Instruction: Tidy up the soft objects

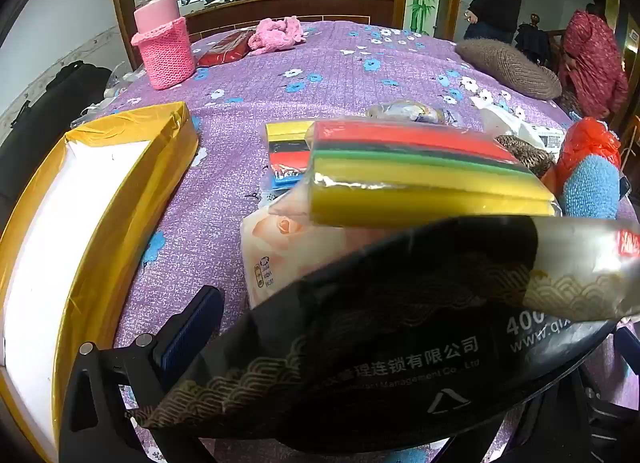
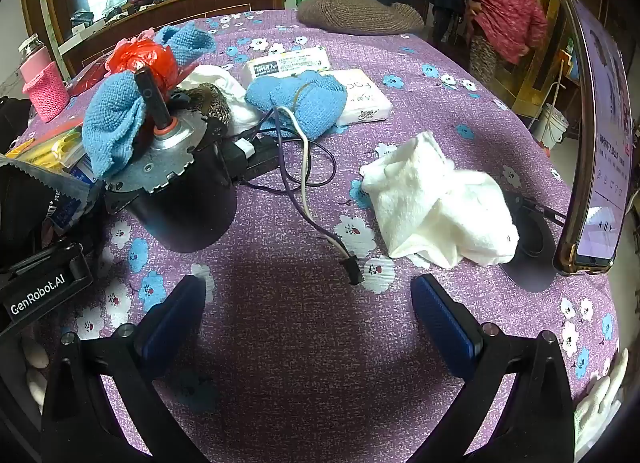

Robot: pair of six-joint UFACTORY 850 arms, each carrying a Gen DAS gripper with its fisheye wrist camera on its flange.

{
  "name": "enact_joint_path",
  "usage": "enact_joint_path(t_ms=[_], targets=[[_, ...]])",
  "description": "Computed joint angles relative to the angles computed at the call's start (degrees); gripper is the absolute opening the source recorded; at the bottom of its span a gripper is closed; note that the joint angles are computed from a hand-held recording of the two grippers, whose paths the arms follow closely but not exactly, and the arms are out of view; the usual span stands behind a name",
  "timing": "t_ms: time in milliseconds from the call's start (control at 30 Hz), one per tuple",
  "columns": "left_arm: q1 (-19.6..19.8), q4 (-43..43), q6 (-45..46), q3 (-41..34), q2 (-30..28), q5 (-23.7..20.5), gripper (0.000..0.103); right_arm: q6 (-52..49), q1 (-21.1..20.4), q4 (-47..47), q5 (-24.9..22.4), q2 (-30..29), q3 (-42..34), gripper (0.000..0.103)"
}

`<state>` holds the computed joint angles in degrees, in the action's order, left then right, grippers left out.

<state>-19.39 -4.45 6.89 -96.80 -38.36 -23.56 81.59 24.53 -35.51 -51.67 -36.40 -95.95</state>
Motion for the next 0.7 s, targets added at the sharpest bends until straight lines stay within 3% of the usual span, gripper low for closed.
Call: enact_joint_path(t_ms=[700], targets=[[0.0,-0.2,0.2,0.0,0.0,0.1,0.102,0.0,0.0,0.0,-0.1,0.0,-0.1,0.103]])
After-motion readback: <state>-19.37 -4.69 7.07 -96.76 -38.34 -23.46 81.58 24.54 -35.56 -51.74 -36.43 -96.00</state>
